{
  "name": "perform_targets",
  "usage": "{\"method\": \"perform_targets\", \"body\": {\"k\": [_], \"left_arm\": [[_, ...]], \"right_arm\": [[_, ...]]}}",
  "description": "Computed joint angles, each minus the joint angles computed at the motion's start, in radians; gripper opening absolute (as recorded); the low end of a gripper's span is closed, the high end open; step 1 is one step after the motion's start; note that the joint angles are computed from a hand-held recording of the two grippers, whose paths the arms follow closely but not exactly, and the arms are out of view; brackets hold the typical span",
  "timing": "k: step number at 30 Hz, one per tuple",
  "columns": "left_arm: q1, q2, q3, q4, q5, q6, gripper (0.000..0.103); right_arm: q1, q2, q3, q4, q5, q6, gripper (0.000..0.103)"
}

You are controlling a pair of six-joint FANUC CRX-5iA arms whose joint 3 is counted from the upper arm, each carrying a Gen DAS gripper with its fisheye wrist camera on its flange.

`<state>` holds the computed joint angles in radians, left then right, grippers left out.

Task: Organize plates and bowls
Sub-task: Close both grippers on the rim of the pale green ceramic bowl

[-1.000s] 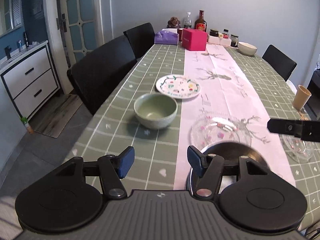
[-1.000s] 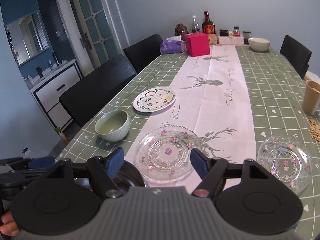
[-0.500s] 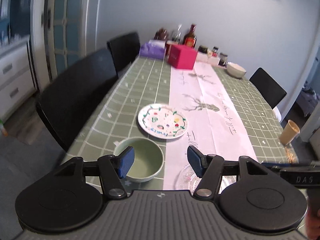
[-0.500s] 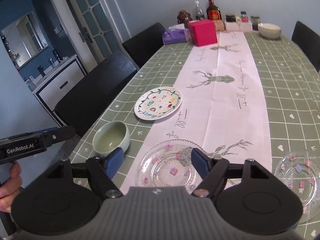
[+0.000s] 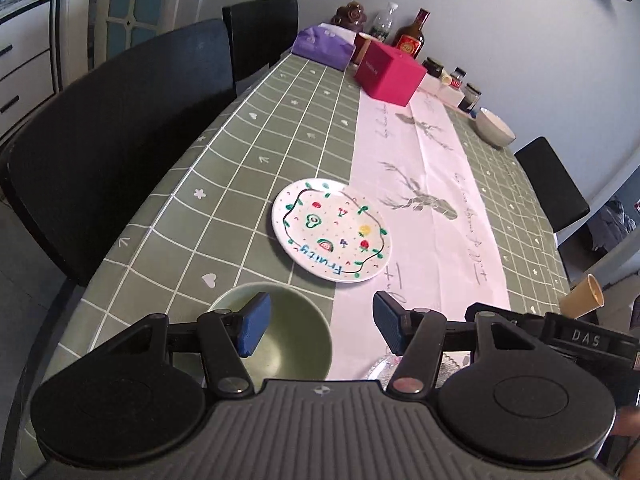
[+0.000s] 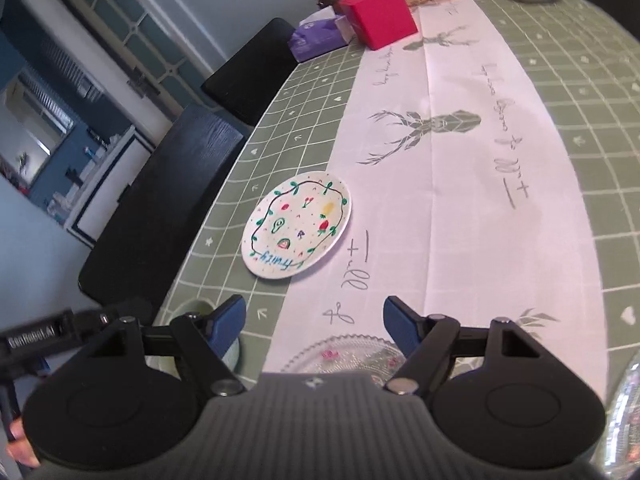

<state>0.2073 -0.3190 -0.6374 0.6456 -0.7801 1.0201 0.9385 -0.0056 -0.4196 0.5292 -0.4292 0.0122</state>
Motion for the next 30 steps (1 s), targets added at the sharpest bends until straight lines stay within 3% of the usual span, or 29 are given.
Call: {"method": "perform_targets", "body": {"k": [2, 6, 9, 12, 18, 23, 30], "left_arm": [[-0.009, 0.021, 0.031, -0.081, 0.009, 0.055, 0.069], [-0.022, 0.042, 0.083, -0.252, 0.027, 0.198, 0.069], [-0.016, 0.058, 0.106, -0.319, 0.023, 0.254, 0.069], [0.012, 0.076, 0.105, -0.296, -0.010, 0.235, 0.069], [0.074, 0.121, 0.077, -0.149, -0.119, 0.104, 0.069], [0.059, 0.118, 0.078, -0.212, -0.092, 0.125, 0.069], [0.082, 0.160, 0.077, -0.176, -0.128, 0.114, 0.069]], "right_arm": [[-0.007, 0.022, 0.021, -0.058, 0.028, 0.061, 0.074], [-0.017, 0.076, 0.149, -0.398, 0.014, 0.394, 0.064], [-0.005, 0.111, 0.193, -0.432, -0.003, 0.448, 0.063], [0.002, 0.146, 0.237, -0.464, -0.024, 0.499, 0.063], [0.011, 0.205, 0.312, -0.527, -0.060, 0.596, 0.063], [0.013, 0.252, 0.364, -0.585, -0.094, 0.662, 0.059], [-0.017, 0.304, 0.433, -0.730, -0.117, 0.764, 0.054]]}}
